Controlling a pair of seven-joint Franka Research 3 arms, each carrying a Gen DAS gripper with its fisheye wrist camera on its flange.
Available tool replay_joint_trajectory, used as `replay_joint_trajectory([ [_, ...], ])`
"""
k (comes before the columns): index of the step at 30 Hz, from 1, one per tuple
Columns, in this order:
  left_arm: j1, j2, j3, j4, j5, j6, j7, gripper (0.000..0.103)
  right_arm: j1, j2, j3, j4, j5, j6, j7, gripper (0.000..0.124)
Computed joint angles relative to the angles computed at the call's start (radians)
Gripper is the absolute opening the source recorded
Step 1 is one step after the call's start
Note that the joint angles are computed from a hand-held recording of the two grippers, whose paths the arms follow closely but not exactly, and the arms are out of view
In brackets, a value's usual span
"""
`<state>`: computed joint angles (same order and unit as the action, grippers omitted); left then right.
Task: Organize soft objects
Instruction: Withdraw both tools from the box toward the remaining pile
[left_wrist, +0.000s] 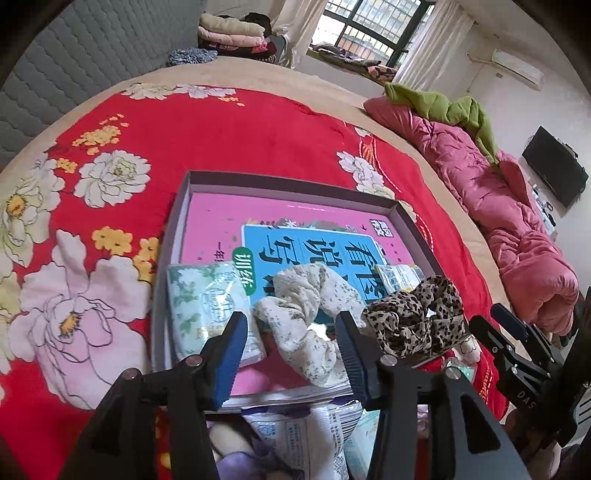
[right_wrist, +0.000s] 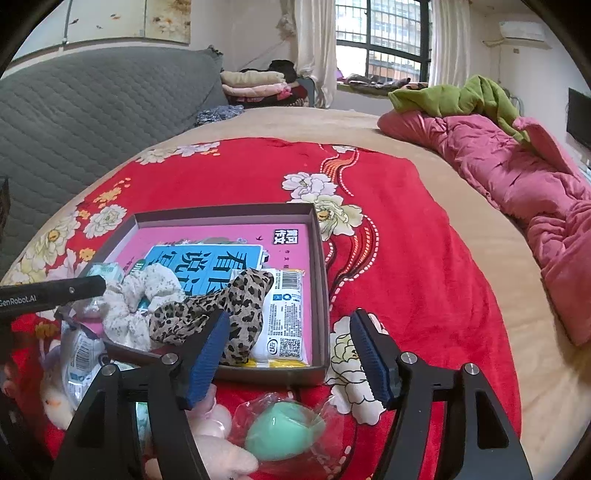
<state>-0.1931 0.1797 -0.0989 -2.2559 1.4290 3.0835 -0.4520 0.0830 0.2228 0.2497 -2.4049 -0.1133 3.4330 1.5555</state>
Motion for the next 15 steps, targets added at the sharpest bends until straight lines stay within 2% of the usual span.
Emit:
replay_joint_trajectory([
  [8, 0.030, -0.081, -0.012, -0.061, 0.061, -0.033, -0.089, 0.055, -0.041, -0.019, 0.025, -0.016, -0.059, 0.017, 0.050, 0.073],
  [15, 0.066, -0.173, -0.042, -0.130, 0.069, -0.061, -0.126, 0.058, -0.028, -0.052, -0.001, -0.037, -0.109, 0.038, 0.100, 0.074],
])
